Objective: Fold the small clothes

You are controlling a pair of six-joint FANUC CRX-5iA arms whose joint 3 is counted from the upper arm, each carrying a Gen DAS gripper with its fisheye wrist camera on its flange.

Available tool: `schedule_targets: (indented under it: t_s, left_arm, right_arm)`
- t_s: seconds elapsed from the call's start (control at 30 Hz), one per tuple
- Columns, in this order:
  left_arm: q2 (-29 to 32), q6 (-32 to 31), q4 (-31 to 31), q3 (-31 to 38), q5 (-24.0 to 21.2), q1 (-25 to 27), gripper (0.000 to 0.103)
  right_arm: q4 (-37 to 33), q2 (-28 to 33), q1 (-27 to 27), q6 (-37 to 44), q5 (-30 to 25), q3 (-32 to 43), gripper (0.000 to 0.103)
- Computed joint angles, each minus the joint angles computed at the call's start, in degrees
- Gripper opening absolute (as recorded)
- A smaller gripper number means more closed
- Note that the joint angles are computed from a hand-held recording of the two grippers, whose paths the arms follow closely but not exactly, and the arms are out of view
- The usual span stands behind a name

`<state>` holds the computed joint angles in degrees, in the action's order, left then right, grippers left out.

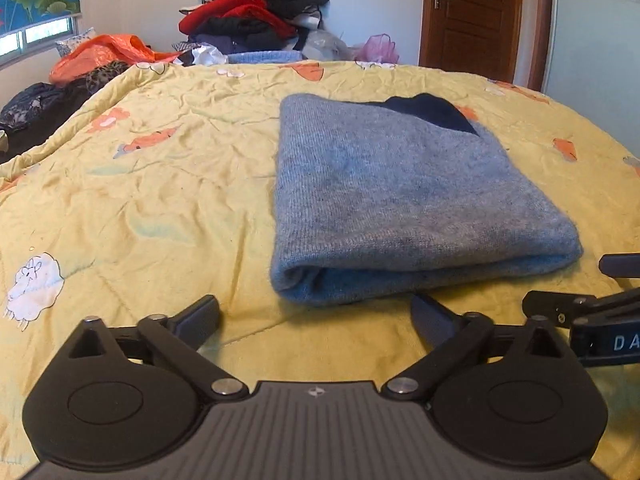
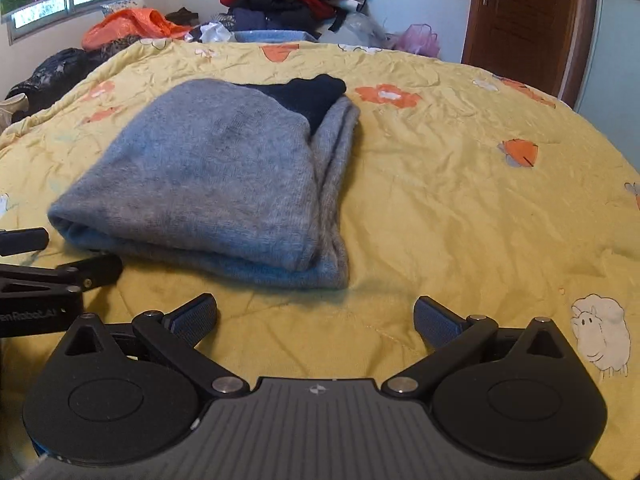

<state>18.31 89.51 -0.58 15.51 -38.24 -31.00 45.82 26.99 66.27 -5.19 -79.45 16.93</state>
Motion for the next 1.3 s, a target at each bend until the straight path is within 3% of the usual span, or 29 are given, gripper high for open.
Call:
schedule_targets:
  t_s: [0.1,0.2,0.53,1.3]
  left_arm:
    - [-0.82,-1.84,1.92,-1.75,1.0,0.36,0.103]
    - [-1.04,-2.38,2.27,-2.27,1.49,0.38,0.103]
    - [-1.53,-4.49,4.0,-3.24,1.9,0.76,0.103]
    - [-1.63,-4.22,3.73,-3.35,2.03,0.74,0.103]
  right_arm:
    - [-0.78,0.83,-0.25,0.95,-1.01,1.84,0.103]
    - [3.19,-0.84,0.26,-2.11,1.66,-3.12,0.103]
    - [4.1,0.07,0.6,-3.34,0.27,-2.51,0.103]
    - [4.31,0.45,0.5,-3.54,0.12,-2.27,0.103]
